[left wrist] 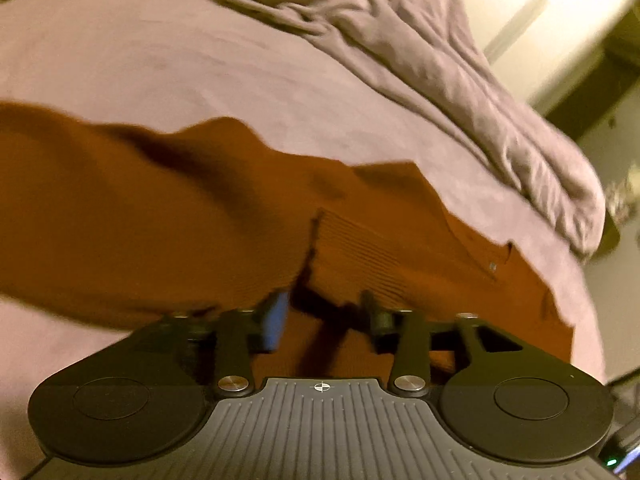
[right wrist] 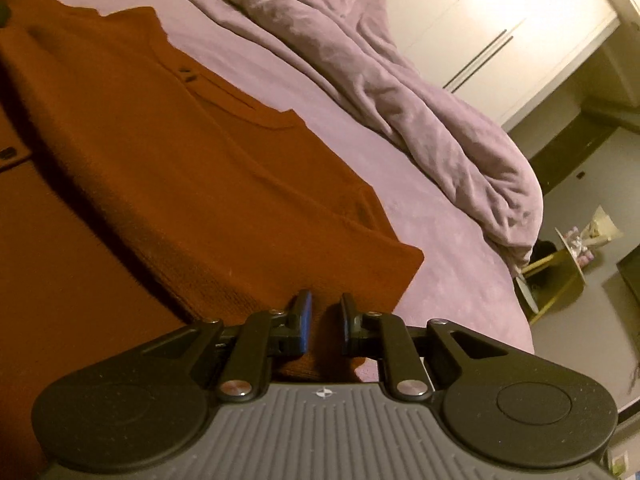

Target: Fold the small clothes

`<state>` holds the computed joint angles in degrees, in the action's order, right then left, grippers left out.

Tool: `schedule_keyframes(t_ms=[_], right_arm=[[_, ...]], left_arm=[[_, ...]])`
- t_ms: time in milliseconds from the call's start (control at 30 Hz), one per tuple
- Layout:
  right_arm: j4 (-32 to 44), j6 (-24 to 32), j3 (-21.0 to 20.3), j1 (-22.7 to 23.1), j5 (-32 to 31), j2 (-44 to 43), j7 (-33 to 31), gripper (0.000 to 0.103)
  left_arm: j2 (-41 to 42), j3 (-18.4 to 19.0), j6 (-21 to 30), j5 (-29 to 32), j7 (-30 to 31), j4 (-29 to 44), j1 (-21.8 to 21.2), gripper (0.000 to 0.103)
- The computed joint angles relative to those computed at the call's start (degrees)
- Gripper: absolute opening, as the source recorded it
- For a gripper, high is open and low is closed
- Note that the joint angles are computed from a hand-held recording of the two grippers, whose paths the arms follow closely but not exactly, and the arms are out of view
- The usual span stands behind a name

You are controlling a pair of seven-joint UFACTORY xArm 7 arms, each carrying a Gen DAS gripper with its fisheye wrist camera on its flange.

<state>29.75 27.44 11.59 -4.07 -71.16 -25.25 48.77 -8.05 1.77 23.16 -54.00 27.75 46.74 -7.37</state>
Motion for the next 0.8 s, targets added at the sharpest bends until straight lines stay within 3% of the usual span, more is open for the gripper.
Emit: schedule_keyframes(t_ms=[67,100,167,200,267,300,367,433,500,633,700,800], right_arm=[[0.7,2.2,0.3,1.0,3.1,-0.2,-2.2,0.015],[0.7,3.4,0.5,1.6,5.2,-0.9,-3.1,0.017],[0.0,4.6,0.4,3.0,10.1,-3.6,-4.3,0.037],[-0.9,4.2,0.3,3.3,12.0,-5.5,-4.5,0.048],[-3.2,5.0,1.4,3.8,15.9,-9.8,-4.5,0.052],[-4.5,5.4,1.8,4.3,18.1,-12.0,-4.8,0.054],[-6.3,6.2,2.4,5.6,23.2,-15.0,-5.6,0.058],[-7.7,7.4,3.2,6.7,27.8,-17.7,-6.4,0.059],[-8.4,7.7,4.6,6.7,30.6,-19.1,-7.1,0.063],[-8.3,8.6,6.6,6.7,34.8,-20.3,-8.5,0.064],[-7.9,8.8,7.7,6.1,35.4,-20.2,-9.0,0.064],[-7.3,9.7,8.8,6.0,36.6,-20.1,-9.3,0.064]], left_arm=[[-3.5,2.4,1.2,-3.2,1.2,-2.8,0.8,0.063],[-5.4,4.1,1.9,-2.9,0.7,-4.2,1.3,0.07],[-8.4,3.4,-1.3,2.9,-4.9,-7.8,5.5,0.073],[-9.3,4.9,-2.7,3.7,-5.2,-9.1,6.1,0.072],[-9.8,8.7,-3.6,3.0,-6.3,-10.6,7.6,0.065],[-9.4,10.8,-2.5,0.3,-6.1,-10.4,8.6,0.054],[-8.3,17.6,1.0,-10.4,-1.8,-9.1,7.5,0.048],[-6.5,19.5,0.5,-18.9,1.5,-8.0,8.8,0.044],[-4.3,20.1,-0.4,-24.9,4.4,-6.5,10.3,0.041],[0.5,20.2,2.6,-33.7,8.2,-3.1,13.5,0.032],[3.1,19.5,3.3,-37.1,8.8,-1.4,15.1,0.016],[7.0,19.2,7.2,-40.7,8.5,0.8,18.3,0.009]])
